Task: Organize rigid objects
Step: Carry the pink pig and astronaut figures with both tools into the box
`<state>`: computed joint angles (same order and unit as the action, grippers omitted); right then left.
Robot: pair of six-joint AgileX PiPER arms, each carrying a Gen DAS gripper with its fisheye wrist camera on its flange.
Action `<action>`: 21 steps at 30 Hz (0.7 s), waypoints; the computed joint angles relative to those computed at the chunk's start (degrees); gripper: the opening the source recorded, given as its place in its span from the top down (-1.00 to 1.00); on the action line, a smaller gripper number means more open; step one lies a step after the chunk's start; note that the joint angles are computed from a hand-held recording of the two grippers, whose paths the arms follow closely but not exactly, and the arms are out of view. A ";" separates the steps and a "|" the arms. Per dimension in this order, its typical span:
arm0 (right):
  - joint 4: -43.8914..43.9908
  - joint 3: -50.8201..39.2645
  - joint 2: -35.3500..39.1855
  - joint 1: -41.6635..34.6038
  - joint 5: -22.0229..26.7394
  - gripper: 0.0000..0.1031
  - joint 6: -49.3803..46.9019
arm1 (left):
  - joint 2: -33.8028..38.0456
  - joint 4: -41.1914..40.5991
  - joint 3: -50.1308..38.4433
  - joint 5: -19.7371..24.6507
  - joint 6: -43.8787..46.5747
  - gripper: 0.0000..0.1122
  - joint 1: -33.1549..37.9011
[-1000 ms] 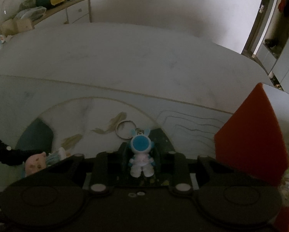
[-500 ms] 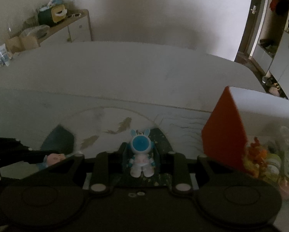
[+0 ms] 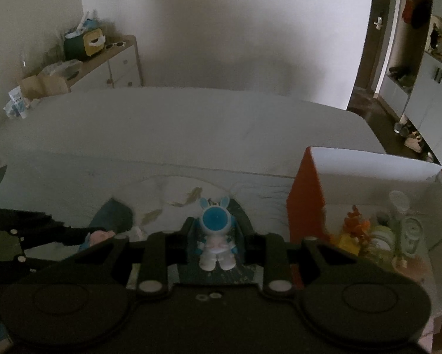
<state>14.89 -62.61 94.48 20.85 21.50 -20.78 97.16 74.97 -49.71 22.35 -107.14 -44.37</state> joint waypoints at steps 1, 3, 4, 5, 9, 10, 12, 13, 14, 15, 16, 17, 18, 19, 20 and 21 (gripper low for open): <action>0.17 0.26 -0.64 -0.13 0.17 0.48 -0.21 | -0.54 -0.67 -0.23 0.39 0.74 0.35 -0.26; -0.16 0.62 -1.97 -0.42 0.77 0.48 0.16 | -1.51 -1.92 -0.84 1.39 2.13 0.35 -0.96; -0.59 0.65 -2.57 -0.59 1.26 0.48 0.77 | -1.84 -2.59 -1.23 1.97 2.85 0.35 -1.34; -0.55 0.46 -3.08 -0.90 2.00 0.48 0.97 | -2.16 -3.35 -1.66 2.49 3.71 0.35 -1.60; 1.65 1.06 -5.37 -2.68 3.76 0.48 -0.77 | -2.79 -6.76 -3.93 4.29 7.59 0.35 -2.82; 2.22 1.27 -5.92 -3.16 4.05 0.48 -1.43 | -2.76 -7.72 -4.73 4.87 8.78 0.35 -3.24; 4.12 1.59 -6.94 -4.49 4.69 0.48 -3.54 | -2.64 -9.25 -6.31 6.05 10.68 0.35 -4.11; 5.21 1.73 -7.45 -5.27 5.03 0.48 -4.83 | -2.43 -9.75 -7.10 6.57 11.29 0.35 -4.53; 5.50 1.86 -7.83 -5.61 5.11 0.48 -5.17 | -2.15 -10.42 -8.12 7.12 12.19 0.35 -4.96; 7.03 2.14 -8.43 -6.58 5.39 0.48 -7.03 | -1.85 -11.22 -9.19 7.75 13.16 0.35 -5.42; 8.65 2.23 -8.82 -7.50 5.78 0.48 -8.91 | -1.48 -11.95 -10.28 8.36 14.07 0.35 -5.80; 10.13 2.27 -9.13 -8.46 6.19 0.48 -10.69 | -1.03 -12.80 -11.59 9.06 15.06 0.35 -6.26; 11.60 2.33 -9.44 -9.51 6.55 0.48 -12.56 | -0.59 -13.50 -12.74 9.56 15.87 0.35 -6.58; 13.16 2.37 -9.67 -10.62 6.97 0.48 -14.58 | -0.03 -14.23 -14.04 10.10 16.75 0.35 -6.85; 14.70 2.34 -9.82 -11.72 7.55 0.48 -16.64 | 0.65 -14.83 -15.39 10.75 17.48 0.35 -7.13; 16.31 2.27 -9.88 -12.97 8.16 0.48 -18.82 | 1.47 -15.54 -16.92 11.43 18.24 0.35 -7.42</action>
<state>31.20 -60.34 84.61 7.88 29.65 -39.60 98.63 59.43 -66.62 33.79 -88.91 -51.79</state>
